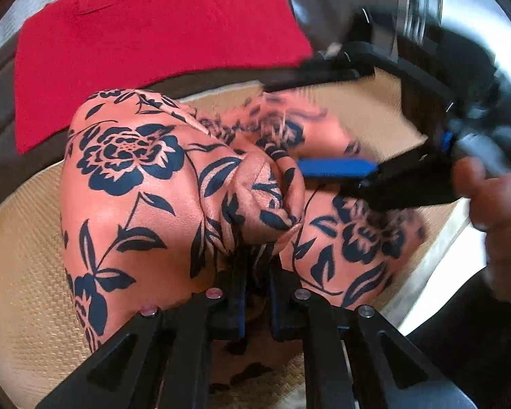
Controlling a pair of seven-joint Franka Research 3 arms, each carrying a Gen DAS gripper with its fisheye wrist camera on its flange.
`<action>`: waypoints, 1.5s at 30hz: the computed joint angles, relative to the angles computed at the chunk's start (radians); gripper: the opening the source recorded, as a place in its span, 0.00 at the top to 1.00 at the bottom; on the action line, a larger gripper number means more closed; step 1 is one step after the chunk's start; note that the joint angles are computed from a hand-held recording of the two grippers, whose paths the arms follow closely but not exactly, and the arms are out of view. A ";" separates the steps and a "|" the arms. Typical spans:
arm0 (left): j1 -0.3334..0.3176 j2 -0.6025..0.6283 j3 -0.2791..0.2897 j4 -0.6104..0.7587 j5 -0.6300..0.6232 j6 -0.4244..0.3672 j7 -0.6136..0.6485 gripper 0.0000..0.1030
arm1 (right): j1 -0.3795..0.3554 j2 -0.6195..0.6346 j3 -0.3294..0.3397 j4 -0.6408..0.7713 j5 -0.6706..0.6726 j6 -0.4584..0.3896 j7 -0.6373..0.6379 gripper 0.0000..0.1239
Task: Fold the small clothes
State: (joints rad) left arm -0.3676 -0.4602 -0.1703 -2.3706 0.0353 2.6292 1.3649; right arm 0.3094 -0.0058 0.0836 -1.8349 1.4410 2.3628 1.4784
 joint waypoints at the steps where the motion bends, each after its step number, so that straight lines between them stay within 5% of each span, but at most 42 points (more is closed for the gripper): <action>1: -0.054 -0.025 0.061 -0.012 -0.078 0.008 0.065 0.88 | -0.003 -0.003 -0.003 -0.003 0.000 0.003 0.001 0.44; 4: -0.160 -0.110 0.181 -0.032 -0.242 -0.014 0.255 0.81 | -0.001 0.000 -0.002 0.017 -0.050 0.027 -0.002 0.41; 7: -0.170 -0.189 0.216 -0.063 -0.290 0.005 0.377 0.62 | -0.005 0.046 -0.001 0.083 -0.096 -0.017 0.009 0.41; 10: -0.103 -0.180 0.209 -0.050 -0.288 0.046 0.376 0.44 | -0.008 0.120 0.008 0.203 -0.252 -0.034 0.074 0.41; 13: -0.059 -0.110 0.247 -0.015 -0.334 0.047 0.347 0.43 | -0.022 0.204 0.022 0.330 -0.343 -0.045 0.085 0.41; 18: -0.080 -0.021 0.303 -0.014 -0.508 0.078 0.426 0.43 | -0.033 0.391 0.054 0.581 -0.527 -0.124 0.177 0.38; 23: -0.056 -0.006 0.262 0.003 -0.535 0.073 0.506 0.43 | -0.050 0.515 0.136 0.770 -0.542 -0.217 0.123 0.38; 26: -0.059 -0.002 0.283 0.014 -0.612 0.047 0.541 0.43 | -0.005 0.531 0.123 0.811 -0.643 -0.226 0.129 0.42; 29: -0.033 0.003 0.280 0.017 -0.666 0.040 0.552 0.43 | 0.026 0.517 0.102 0.796 -0.732 -0.214 0.168 0.83; 39: -0.076 -0.020 0.286 0.014 -0.833 0.138 0.607 0.42 | 0.033 0.093 0.096 0.299 -0.588 0.162 -0.021 0.91; 42: -0.084 0.017 0.256 0.043 -0.821 0.117 0.606 0.41 | 0.042 -0.002 0.060 0.172 -0.601 0.254 0.038 0.96; 45: -0.049 0.065 0.195 0.077 -0.747 0.095 0.569 0.38 | 0.023 -0.044 0.017 0.087 -0.665 0.250 0.172 0.96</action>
